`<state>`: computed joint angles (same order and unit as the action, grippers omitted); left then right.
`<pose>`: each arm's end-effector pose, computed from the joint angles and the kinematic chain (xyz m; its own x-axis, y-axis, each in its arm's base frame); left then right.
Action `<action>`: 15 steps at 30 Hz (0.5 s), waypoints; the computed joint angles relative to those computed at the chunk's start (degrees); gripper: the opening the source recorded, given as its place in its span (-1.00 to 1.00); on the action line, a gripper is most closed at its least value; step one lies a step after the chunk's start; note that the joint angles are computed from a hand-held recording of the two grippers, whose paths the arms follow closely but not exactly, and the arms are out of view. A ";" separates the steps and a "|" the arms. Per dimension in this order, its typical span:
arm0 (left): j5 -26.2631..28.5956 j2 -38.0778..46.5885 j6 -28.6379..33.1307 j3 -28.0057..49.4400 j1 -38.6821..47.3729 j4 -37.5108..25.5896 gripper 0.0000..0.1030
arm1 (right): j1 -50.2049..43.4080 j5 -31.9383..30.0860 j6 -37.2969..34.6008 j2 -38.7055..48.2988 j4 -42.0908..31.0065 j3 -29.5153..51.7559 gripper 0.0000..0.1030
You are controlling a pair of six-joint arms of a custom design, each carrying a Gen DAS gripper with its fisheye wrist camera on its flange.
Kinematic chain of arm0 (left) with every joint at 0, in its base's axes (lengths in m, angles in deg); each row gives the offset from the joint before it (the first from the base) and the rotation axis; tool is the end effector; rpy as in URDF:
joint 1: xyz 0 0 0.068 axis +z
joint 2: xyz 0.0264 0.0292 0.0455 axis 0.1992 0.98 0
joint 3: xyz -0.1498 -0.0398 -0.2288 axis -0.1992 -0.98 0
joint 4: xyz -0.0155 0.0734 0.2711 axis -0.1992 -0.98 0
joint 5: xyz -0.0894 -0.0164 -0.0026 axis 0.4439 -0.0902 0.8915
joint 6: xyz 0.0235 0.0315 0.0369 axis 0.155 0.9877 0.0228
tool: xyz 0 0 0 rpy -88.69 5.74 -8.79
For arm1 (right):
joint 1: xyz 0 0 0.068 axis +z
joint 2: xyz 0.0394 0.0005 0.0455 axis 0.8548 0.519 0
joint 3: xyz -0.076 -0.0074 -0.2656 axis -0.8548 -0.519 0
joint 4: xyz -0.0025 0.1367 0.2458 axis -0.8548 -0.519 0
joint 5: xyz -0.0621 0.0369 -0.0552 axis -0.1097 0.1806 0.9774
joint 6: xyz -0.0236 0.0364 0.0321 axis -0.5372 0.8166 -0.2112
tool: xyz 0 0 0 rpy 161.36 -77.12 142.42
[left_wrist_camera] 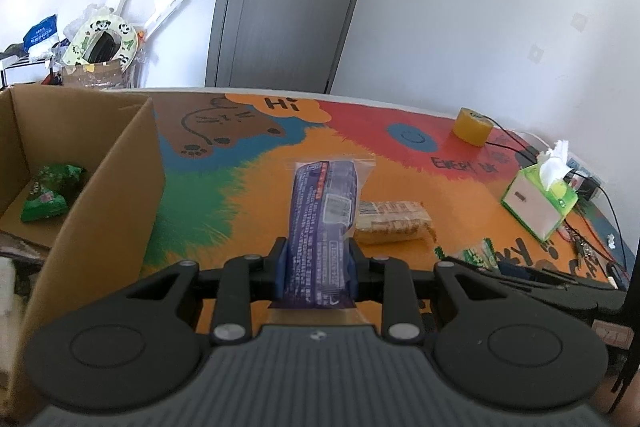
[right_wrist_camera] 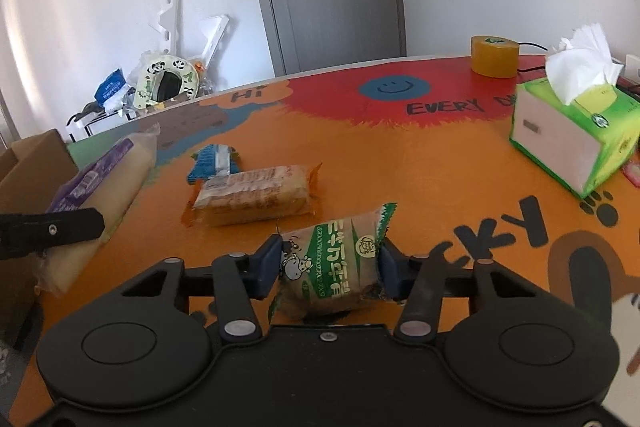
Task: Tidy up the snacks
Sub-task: 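Grasp the purple bar with the left gripper while the right gripper grasps the green-and-white packet, then carry both packets over the cardboard box and open both grippers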
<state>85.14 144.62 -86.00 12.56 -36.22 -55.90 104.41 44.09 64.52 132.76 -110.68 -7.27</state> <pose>0.2108 -0.2299 0.1583 -0.5804 0.1998 -0.7895 0.5746 0.7874 -0.2231 0.1214 0.0875 0.1215 -0.5002 0.3462 -0.7937 0.3987 0.9058 0.1438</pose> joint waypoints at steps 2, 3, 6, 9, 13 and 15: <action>-0.08 -2.03 0.11 -1.25 -0.17 0.00 -0.46 | 3.34 2.36 4.32 -0.09 -3.40 0.75 -0.02; -0.16 -3.00 0.15 -1.78 -0.26 -0.12 -0.46 | 5.34 3.82 7.05 -0.14 -5.58 1.29 -0.02; -0.19 -5.77 0.31 -3.35 -0.41 -0.39 -0.46 | 10.16 7.19 13.62 0.54 -11.24 3.09 -0.02; -0.39 -8.69 0.38 -5.07 -0.57 -0.60 -0.46 | 14.51 9.99 19.98 1.86 -16.72 5.09 -0.02; -0.46 -12.50 0.52 -7.05 -0.56 -1.13 -0.46 | 19.14 12.67 27.94 4.84 -22.96 8.11 -0.02; -0.39 -14.29 0.71 -7.79 -0.41 -1.51 -0.46 | 21.37 13.79 31.97 6.32 -25.85 9.52 -0.02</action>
